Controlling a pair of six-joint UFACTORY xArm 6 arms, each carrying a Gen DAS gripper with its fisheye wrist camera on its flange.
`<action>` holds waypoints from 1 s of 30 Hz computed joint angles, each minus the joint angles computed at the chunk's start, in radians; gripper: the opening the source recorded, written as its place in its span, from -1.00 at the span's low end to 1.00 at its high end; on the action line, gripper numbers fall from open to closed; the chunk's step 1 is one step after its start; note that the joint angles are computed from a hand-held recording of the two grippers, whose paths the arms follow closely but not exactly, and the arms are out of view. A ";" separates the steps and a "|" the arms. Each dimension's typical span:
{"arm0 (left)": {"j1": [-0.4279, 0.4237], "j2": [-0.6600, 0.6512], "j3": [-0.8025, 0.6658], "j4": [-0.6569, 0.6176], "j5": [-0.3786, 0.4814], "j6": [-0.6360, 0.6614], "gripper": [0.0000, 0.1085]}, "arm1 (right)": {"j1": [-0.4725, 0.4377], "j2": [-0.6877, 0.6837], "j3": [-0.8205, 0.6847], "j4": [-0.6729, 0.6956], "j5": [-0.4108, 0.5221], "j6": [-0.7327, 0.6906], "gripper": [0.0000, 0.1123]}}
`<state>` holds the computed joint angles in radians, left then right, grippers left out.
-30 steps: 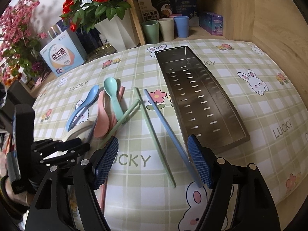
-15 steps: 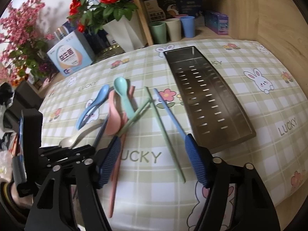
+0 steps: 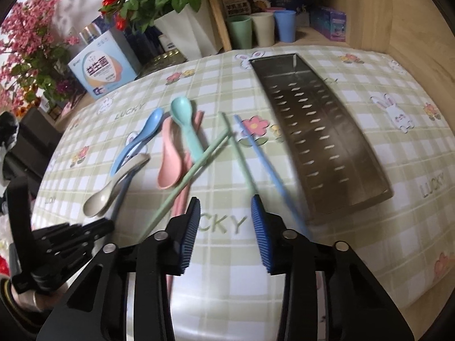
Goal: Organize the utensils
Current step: 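Lower the right tool onto the green chopstick and close on it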
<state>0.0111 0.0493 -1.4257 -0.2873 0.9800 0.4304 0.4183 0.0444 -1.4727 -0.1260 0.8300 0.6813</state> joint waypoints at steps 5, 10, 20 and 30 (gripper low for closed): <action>0.003 -0.019 0.029 -0.012 -0.023 0.020 -0.89 | -0.033 0.015 -0.013 -0.007 0.016 -0.060 -0.75; 0.035 0.004 -0.003 -0.097 0.029 0.043 -0.89 | -0.031 0.097 -0.103 0.006 0.074 -0.189 -0.79; 0.042 -0.001 0.007 -0.127 0.027 0.055 -0.89 | -0.032 0.310 -0.353 0.015 0.213 -0.195 -0.79; 0.046 0.005 -0.003 -0.135 0.036 0.050 -0.87 | -0.026 0.351 -0.393 -0.030 0.228 -0.133 -0.79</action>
